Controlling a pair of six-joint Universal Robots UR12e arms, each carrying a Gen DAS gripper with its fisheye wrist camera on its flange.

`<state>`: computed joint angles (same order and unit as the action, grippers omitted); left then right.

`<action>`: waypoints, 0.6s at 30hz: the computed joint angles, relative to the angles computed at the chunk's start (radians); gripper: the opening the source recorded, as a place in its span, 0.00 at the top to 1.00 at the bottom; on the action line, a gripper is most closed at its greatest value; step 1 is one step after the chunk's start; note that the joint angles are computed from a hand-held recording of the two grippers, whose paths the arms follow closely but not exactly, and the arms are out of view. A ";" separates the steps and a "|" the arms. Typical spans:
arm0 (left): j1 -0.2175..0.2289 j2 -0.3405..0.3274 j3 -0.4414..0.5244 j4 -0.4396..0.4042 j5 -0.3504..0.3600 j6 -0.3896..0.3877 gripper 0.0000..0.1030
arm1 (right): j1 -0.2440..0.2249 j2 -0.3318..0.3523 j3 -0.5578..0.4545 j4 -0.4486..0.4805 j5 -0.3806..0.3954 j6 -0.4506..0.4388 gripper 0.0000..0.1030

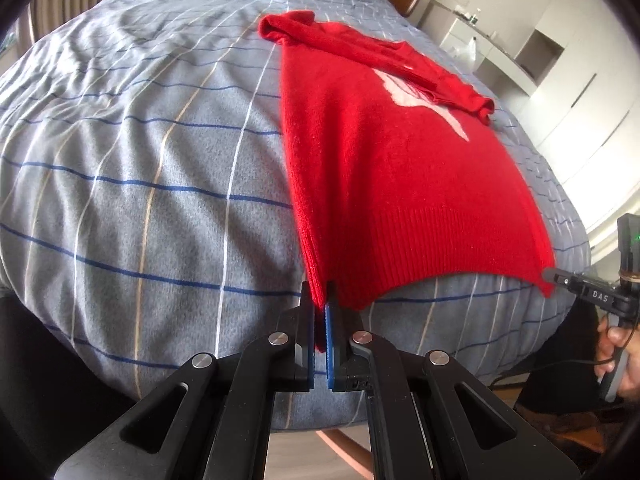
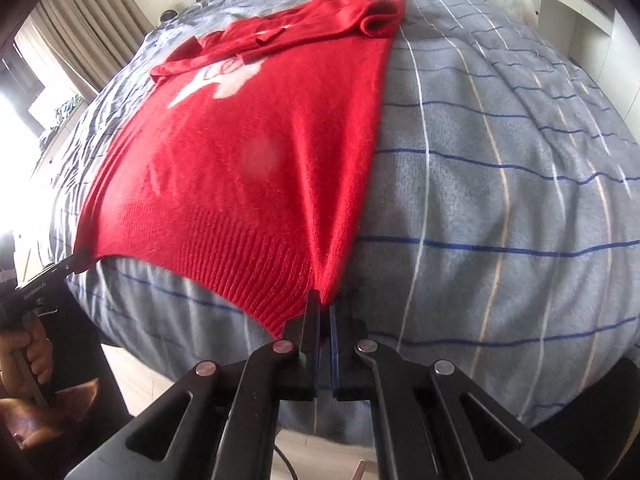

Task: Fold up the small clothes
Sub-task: 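Grasp the sweater hem with both grippers and pull it flat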

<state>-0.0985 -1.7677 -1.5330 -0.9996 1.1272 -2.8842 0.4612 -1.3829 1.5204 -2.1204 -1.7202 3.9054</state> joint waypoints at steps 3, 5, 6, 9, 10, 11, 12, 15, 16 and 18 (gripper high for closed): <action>-0.014 -0.028 0.023 -0.031 0.027 -0.012 0.99 | -0.006 0.020 -0.009 0.030 0.003 -0.014 0.97; -0.023 -0.048 0.038 -0.052 0.038 -0.037 0.99 | -0.018 0.031 0.004 0.019 0.019 -0.009 0.97; -0.024 -0.051 0.041 -0.054 0.043 -0.037 0.99 | -0.019 0.032 0.006 0.019 0.019 -0.008 0.97; -0.017 -0.030 0.031 -0.044 0.022 -0.030 0.99 | -0.012 0.027 -0.011 0.039 0.015 -0.008 0.97; -0.014 -0.016 0.021 -0.029 0.020 -0.018 0.99 | -0.008 0.023 -0.016 0.046 0.011 -0.016 0.97; -0.011 -0.007 0.013 -0.023 0.015 -0.010 0.99 | -0.006 0.016 -0.015 0.050 0.011 -0.016 0.97; -0.008 -0.002 0.009 -0.025 0.009 -0.007 0.99 | -0.006 0.010 -0.014 0.055 0.015 -0.012 0.97; -0.009 -0.012 0.012 -0.043 0.017 -0.017 0.99 | -0.010 0.008 -0.015 0.063 0.017 -0.011 0.97; -0.011 -0.023 0.020 -0.054 0.017 -0.031 0.99 | -0.013 0.014 -0.015 0.063 0.020 -0.010 0.97; -0.022 -0.047 0.038 -0.062 0.033 -0.059 0.99 | -0.015 0.033 -0.020 0.067 0.019 -0.012 0.97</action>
